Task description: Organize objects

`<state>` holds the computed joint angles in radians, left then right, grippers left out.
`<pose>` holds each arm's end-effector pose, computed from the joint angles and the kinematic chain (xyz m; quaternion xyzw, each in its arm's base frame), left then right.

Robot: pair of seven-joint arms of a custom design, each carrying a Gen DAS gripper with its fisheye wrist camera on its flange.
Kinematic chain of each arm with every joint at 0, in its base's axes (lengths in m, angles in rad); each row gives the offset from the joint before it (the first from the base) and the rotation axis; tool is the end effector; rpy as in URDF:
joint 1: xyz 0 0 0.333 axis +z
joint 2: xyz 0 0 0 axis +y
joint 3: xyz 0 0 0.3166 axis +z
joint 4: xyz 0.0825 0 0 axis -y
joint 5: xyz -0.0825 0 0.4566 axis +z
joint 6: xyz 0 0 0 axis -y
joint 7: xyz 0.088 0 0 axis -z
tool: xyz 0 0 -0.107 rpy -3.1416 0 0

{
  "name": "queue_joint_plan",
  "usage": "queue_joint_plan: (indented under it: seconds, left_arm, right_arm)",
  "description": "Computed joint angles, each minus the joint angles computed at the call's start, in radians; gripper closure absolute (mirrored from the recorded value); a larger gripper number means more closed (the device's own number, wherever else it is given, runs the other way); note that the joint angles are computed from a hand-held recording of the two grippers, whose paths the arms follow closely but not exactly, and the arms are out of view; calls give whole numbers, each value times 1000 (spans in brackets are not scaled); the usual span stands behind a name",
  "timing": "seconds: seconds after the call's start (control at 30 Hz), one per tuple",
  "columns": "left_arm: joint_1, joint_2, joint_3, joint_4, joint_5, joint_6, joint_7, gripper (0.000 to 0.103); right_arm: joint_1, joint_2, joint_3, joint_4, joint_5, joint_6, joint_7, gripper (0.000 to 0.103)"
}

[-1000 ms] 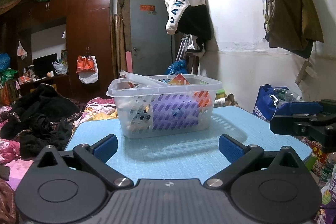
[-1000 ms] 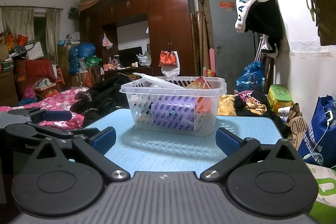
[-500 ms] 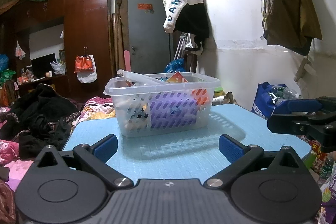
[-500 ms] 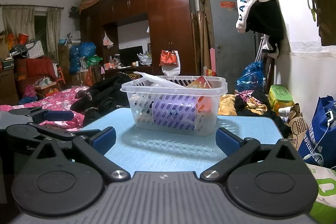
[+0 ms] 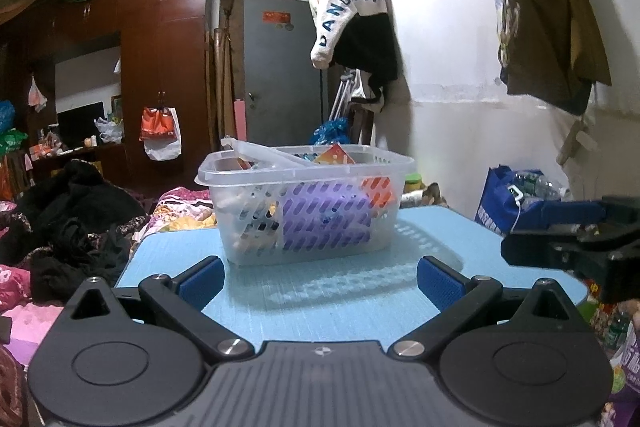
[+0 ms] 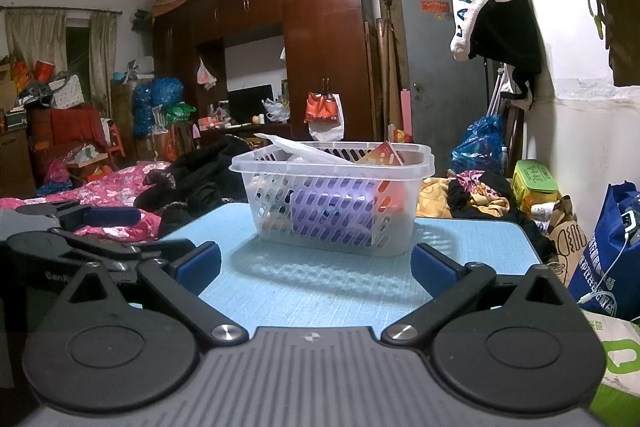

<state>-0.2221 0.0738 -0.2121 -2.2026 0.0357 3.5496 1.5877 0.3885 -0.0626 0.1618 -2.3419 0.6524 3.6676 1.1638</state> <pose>0.5748 -0.2688 0.4631 -0.4161 0.6875 -0.5000 0.3229 0.5238 0.2302 0.4669 -0.6000 0.5184 -0.3600 0.4916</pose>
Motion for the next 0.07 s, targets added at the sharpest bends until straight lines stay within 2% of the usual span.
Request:
queue_joint_plan:
  seconds: [0.07]
  left_arm:
    - [6, 4, -1, 2, 13, 13, -21, 0]
  right_arm:
    - [-2, 4, -5, 0, -16, -3, 12, 0]
